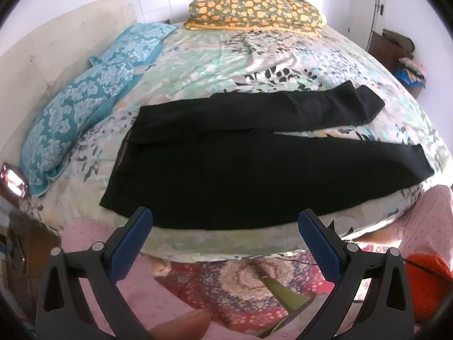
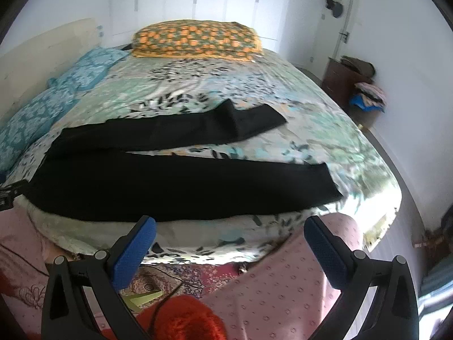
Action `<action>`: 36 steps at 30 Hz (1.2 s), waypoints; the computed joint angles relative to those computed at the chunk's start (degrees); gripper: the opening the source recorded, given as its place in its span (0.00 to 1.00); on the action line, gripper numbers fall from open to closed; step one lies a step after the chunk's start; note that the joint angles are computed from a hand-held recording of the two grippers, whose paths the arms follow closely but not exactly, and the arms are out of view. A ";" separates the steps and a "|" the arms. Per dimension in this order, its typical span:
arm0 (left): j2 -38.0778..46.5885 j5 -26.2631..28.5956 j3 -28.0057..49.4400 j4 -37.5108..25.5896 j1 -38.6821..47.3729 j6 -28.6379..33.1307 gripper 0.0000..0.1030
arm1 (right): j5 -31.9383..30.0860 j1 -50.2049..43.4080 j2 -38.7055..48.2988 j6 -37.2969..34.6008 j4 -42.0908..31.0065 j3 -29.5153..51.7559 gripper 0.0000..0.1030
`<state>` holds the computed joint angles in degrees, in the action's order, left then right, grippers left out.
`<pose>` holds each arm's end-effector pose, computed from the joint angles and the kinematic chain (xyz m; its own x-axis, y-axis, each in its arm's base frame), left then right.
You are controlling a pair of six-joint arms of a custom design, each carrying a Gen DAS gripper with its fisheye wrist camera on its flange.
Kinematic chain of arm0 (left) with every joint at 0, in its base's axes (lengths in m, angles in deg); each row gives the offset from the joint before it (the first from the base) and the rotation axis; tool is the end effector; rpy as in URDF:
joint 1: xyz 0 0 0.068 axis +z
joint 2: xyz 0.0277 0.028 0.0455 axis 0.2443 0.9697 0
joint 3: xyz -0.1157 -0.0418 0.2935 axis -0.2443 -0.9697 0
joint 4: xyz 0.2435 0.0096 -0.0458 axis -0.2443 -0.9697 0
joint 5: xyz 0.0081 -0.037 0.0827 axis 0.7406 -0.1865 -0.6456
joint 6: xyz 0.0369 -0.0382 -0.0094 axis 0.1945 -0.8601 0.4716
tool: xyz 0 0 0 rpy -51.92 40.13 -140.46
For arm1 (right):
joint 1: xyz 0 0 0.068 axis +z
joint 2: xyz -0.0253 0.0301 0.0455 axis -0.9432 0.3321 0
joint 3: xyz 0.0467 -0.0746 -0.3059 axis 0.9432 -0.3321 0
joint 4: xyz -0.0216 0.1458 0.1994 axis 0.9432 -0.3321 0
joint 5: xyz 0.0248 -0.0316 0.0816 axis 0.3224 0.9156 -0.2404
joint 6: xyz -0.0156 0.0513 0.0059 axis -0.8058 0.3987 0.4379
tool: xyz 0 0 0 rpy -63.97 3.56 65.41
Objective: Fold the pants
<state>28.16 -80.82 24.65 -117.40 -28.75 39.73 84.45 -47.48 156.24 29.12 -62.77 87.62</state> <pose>0.2558 -0.2142 0.2608 -0.8266 -0.0946 -0.5547 -0.1682 0.9822 0.0832 0.2269 0.0827 0.2788 -0.7740 -0.0246 -0.6327 0.0605 0.9918 -0.1125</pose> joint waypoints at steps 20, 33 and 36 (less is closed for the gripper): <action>-1.53 1.81 -0.61 1.52 -1.06 4.17 1.00 | 5.05 1.44 -2.74 4.56 -7.08 1.28 1.00; -6.47 0.38 -5.36 -5.19 -0.71 -4.46 1.00 | 1.88 6.01 0.19 -0.29 -2.44 0.83 1.00; -7.13 -0.07 -5.88 -6.85 -0.88 -6.10 1.00 | 0.85 5.74 0.57 -0.64 -1.82 0.75 1.00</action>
